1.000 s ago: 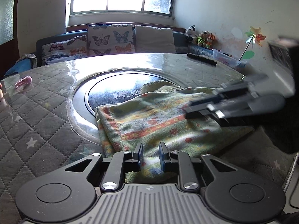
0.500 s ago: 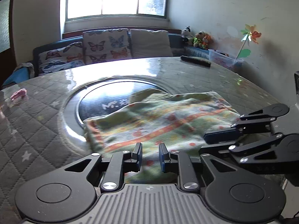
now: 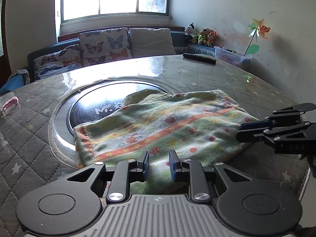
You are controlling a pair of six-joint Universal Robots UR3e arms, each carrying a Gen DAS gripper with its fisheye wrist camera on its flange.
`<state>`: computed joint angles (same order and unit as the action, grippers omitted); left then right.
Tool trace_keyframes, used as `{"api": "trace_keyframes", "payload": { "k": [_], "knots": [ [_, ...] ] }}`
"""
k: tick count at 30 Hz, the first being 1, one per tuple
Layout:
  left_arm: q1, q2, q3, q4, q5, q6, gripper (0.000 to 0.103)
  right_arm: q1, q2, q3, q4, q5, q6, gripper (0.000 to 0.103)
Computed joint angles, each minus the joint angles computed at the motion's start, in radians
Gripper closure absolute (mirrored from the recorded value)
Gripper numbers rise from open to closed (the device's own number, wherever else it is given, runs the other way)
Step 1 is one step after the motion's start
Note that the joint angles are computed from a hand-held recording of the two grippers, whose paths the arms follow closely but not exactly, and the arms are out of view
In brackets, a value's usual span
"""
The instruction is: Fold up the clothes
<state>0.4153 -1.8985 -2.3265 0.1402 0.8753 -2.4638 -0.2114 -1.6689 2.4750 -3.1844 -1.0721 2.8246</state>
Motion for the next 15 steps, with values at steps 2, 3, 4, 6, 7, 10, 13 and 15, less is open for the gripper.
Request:
{"api": "trace_keyframes", "payload": {
  "k": [2, 3, 4, 6, 7, 10, 13, 15],
  "knots": [
    [0.001, -0.001, -0.001, 0.002, 0.001, 0.001, 0.076, -0.047, -0.021, 0.028, 0.006, 0.011, -0.009, 0.089],
    [0.001, -0.003, 0.0, 0.003, 0.003, 0.001, 0.076, -0.067, -0.041, 0.038, 0.02, 0.014, -0.013, 0.092],
    [0.0, -0.003, 0.001, 0.002, 0.005, 0.0, 0.075, -0.082, -0.061, 0.043, 0.031, 0.013, -0.014, 0.092],
    [-0.003, -0.005, 0.004, 0.004, 0.008, -0.002, 0.075, -0.109, -0.088, 0.052, 0.038, 0.021, -0.008, 0.091],
    [-0.004, -0.006, 0.005, 0.004, 0.01, -0.002, 0.075, -0.111, -0.08, 0.049, 0.025, 0.026, -0.002, 0.091],
    [-0.008, -0.007, 0.009, 0.003, 0.013, -0.005, 0.075, -0.094, -0.022, 0.033, -0.042, 0.029, 0.01, 0.089],
    [-0.006, -0.001, 0.011, -0.009, 0.016, -0.003, 0.073, -0.072, 0.042, -0.006, -0.046, 0.014, 0.013, 0.089],
    [-0.003, 0.007, 0.015, -0.021, 0.019, -0.001, 0.072, -0.066, 0.067, -0.028, -0.036, 0.001, 0.016, 0.09]
  ]
}}
